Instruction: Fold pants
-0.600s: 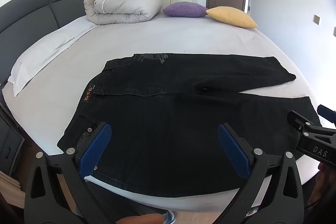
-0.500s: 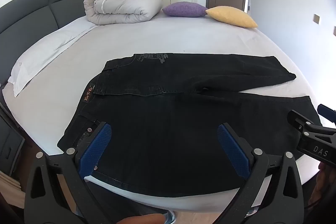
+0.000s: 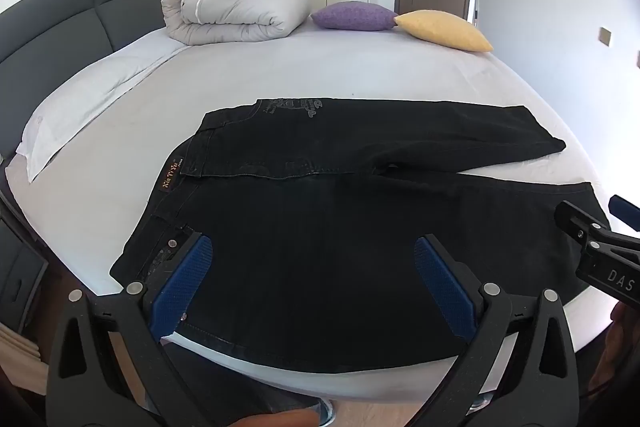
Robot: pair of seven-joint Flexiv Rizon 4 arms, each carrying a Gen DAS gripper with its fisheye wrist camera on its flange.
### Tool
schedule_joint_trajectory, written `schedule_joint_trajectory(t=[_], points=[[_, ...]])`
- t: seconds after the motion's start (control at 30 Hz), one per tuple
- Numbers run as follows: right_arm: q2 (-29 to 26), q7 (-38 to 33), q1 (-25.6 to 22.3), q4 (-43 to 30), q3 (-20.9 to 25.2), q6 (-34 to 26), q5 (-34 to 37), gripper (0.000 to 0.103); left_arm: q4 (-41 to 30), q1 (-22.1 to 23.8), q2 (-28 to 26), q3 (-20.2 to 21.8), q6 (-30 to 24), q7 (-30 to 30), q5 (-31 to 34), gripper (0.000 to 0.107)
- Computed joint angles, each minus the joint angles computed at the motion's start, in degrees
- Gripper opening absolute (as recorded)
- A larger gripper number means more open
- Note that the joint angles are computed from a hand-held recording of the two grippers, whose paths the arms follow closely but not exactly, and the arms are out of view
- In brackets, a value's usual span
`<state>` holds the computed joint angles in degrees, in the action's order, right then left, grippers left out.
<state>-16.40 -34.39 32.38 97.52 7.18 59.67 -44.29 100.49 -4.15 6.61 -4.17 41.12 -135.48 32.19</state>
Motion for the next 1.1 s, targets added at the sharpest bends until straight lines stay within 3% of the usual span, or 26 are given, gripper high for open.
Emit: schedule_joint_trajectory(t=[1.1], points=[[0.1,1.7,0.2,0.5,-0.1,0.8,-0.9,0.103,2.4,1.0,0.6,0.3,1.5,0.8,-0.9,0.103]])
